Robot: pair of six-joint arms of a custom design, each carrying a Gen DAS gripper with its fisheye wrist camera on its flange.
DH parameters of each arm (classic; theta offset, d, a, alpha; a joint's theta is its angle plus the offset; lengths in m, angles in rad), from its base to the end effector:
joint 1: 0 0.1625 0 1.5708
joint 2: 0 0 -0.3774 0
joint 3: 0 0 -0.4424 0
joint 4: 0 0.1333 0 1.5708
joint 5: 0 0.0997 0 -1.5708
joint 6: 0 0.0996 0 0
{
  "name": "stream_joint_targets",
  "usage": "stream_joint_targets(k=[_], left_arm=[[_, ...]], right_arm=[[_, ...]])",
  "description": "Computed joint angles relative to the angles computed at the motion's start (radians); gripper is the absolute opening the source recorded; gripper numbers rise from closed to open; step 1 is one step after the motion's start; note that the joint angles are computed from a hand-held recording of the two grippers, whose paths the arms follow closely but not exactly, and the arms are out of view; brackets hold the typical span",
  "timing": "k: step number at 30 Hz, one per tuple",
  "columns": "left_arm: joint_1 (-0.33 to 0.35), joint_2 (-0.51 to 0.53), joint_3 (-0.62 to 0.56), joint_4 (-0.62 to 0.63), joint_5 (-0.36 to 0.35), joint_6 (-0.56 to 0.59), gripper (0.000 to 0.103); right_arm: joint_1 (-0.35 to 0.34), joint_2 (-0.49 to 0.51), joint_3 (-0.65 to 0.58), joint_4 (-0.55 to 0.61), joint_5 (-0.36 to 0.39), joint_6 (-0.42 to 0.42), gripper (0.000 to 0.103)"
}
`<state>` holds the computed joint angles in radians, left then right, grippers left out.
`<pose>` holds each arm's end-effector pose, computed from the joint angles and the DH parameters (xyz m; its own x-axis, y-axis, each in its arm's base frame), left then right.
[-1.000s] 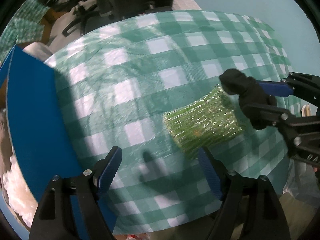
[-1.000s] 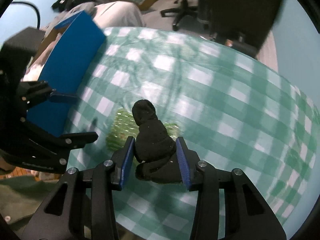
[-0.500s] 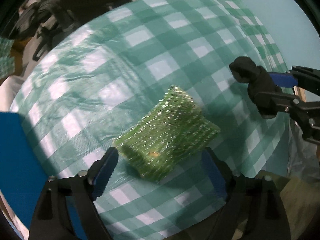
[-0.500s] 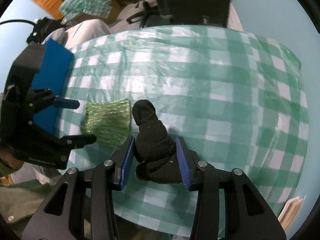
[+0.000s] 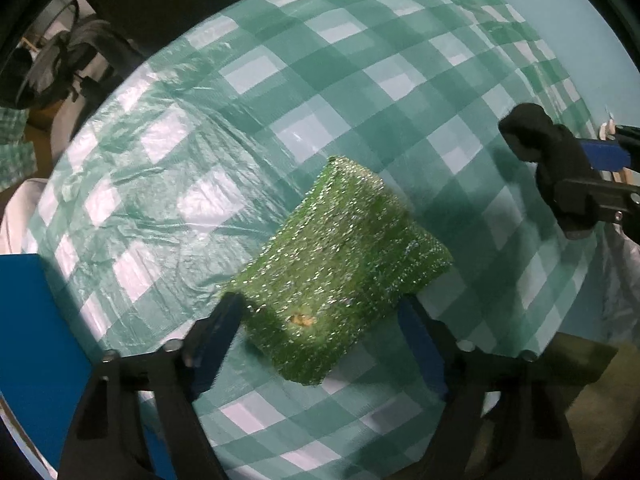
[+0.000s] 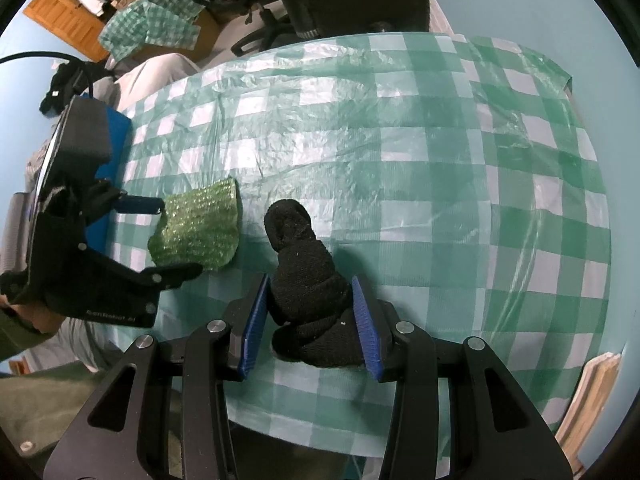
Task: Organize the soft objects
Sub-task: 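Grasp the green glittery scrubber with the left tool while the right tool holds the hat, then carry the scrubber and black hat together over the cardboard box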
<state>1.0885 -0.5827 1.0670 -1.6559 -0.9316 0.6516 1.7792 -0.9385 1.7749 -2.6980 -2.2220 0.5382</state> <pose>-0.1852 -0.7693 0.0518 -0.2207 0.9543 -0.2013 0.7058 0.2987 0.6424 0.2033 -0.6089 0.0913 -0.8006 0.4852 0.3516 0.2471 0.8020 -0.5438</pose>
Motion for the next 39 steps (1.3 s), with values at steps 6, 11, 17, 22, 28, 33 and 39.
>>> stream_joint_targets(k=[6, 11, 17, 22, 28, 33, 39], left_arm=[[0.015, -0.026, 0.008, -0.054, -0.013, 0.015, 0.033], [0.031, -0.033, -0.021, -0.023, -0.039, -0.025, 0.014], [0.02, -0.075, 0.039, -0.065, -0.053, -0.076, 0.013], [0.01, -0.116, 0.075, -0.088, -0.066, -0.101, 0.013], [-0.003, -0.157, 0.096, -0.116, -0.082, -0.118, 0.013], [-0.004, -0.153, 0.063, -0.123, -0.082, -0.135, 0.013], [-0.006, -0.172, 0.045, -0.125, -0.091, -0.135, 0.013]], right_arm=[[0.003, 0.0, -0.002, 0.003, 0.0, -0.015, 0.041], [0.008, 0.013, -0.019, 0.011, -0.008, -0.023, 0.041], [0.017, 0.024, -0.04, 0.018, -0.013, -0.036, 0.041], [0.032, 0.03, -0.064, 0.045, -0.031, -0.04, 0.041], [0.046, 0.035, -0.091, 0.076, -0.045, -0.032, 0.041], [0.063, 0.039, -0.121, 0.105, -0.05, -0.032, 0.041], [0.084, 0.058, -0.177, 0.128, -0.055, -0.064, 0.041]])
